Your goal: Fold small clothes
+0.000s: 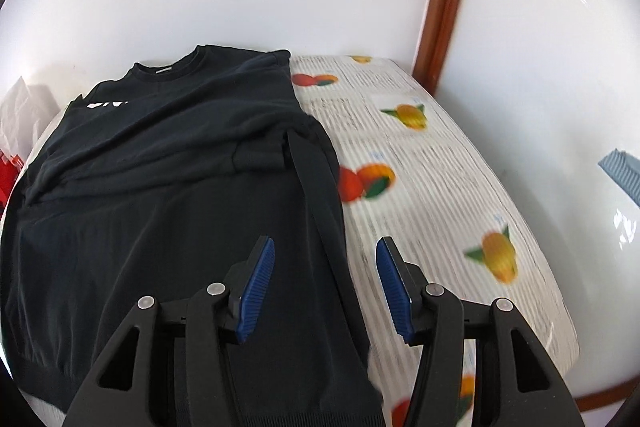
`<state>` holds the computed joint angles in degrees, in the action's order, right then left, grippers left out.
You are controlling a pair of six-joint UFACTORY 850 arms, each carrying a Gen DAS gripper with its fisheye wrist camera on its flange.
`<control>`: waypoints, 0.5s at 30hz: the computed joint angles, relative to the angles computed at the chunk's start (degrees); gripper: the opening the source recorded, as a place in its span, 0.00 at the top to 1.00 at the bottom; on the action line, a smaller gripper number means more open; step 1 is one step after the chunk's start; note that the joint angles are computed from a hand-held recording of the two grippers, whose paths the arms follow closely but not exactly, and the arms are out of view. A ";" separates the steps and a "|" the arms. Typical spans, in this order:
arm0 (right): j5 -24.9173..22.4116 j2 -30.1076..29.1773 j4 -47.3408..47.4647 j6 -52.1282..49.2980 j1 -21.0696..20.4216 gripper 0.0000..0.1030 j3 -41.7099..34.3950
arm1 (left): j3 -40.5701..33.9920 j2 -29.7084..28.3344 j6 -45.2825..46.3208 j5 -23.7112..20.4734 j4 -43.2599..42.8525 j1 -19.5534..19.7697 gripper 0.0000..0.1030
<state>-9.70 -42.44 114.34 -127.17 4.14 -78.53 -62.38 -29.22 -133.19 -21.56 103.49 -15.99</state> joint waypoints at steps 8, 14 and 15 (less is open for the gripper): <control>-4.89 2.82 0.20 -0.77 -2.13 0.48 5.55 | 0.25 1.13 5.83 -1.79 -8.15 -2.41 0.45; -9.05 0.92 -7.66 3.55 -4.02 0.33 3.24 | 1.13 2.15 6.03 -6.44 -16.00 -4.97 0.35; -9.55 0.26 -10.36 5.62 -4.29 0.33 2.35 | 1.48 2.43 6.40 -6.67 -17.92 -5.25 0.36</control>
